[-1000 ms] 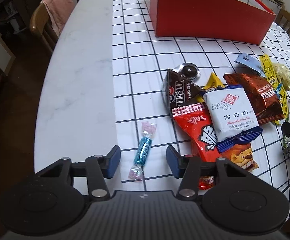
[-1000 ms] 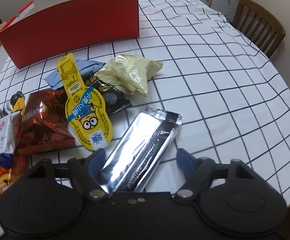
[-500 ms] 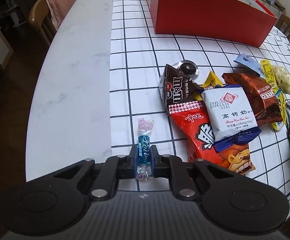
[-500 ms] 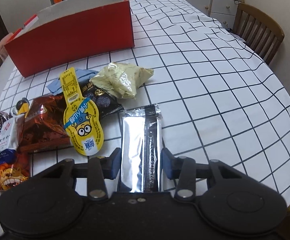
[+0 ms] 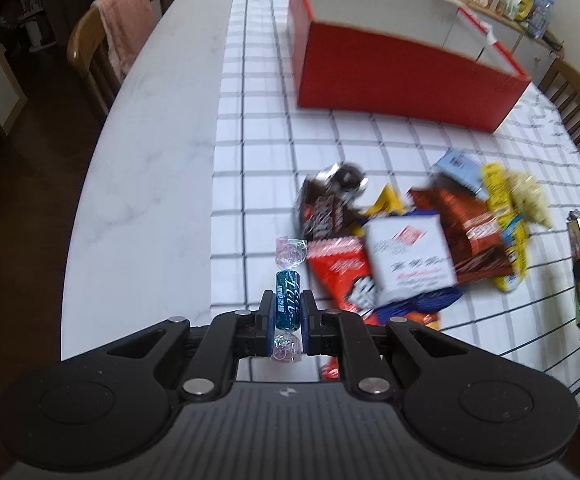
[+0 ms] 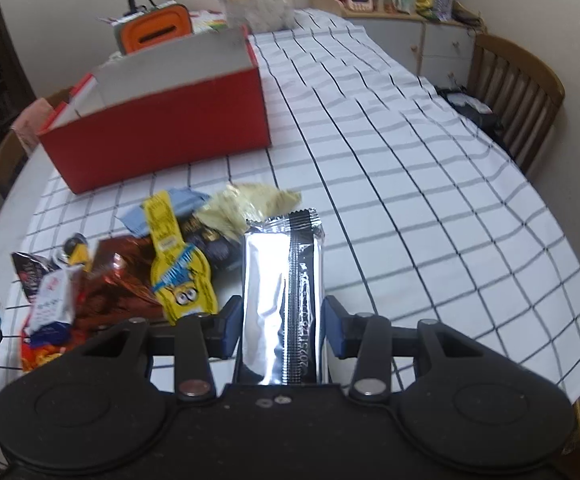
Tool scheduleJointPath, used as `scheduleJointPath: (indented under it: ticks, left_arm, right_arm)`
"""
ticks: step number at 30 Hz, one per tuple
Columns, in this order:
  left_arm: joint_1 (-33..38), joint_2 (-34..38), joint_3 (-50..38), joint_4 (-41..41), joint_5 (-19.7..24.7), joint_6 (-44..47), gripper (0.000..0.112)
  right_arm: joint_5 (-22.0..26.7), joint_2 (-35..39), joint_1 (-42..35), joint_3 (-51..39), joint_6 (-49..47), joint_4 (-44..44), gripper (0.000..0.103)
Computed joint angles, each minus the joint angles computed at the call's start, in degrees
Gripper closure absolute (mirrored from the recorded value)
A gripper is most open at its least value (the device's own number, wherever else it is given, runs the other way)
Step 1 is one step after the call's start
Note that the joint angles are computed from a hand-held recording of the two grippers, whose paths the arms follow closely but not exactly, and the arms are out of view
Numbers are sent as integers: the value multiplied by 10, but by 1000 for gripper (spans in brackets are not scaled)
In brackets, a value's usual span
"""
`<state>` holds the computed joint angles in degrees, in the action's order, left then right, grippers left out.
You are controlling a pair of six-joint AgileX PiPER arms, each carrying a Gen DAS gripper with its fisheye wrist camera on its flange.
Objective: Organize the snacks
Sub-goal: 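Carry the blue candy and silver foil bar over the red box with both tools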
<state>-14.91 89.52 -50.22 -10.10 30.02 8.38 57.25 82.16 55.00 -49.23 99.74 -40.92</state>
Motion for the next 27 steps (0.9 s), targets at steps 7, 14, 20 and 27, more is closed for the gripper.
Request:
scheduleJointPath:
  ticks: [7, 14, 20, 27]
  left_arm:
    - [-33, -13, -61, 17, 26, -26, 100]
    - [-74, 28, -161, 68, 44, -81, 100]
    - [-89, 105, -303, 82, 92, -110, 100]
    - [-107, 230, -504, 135, 156, -148, 100]
  right_arm:
    - [15, -18, -25, -54, -93, -17, 61]
    - [-23, -4, -112, -129, -241, -7, 61]
    - [-67, 45, -194, -211, -383, 27, 61]
    - [-108, 137, -290, -326, -539, 101, 61]
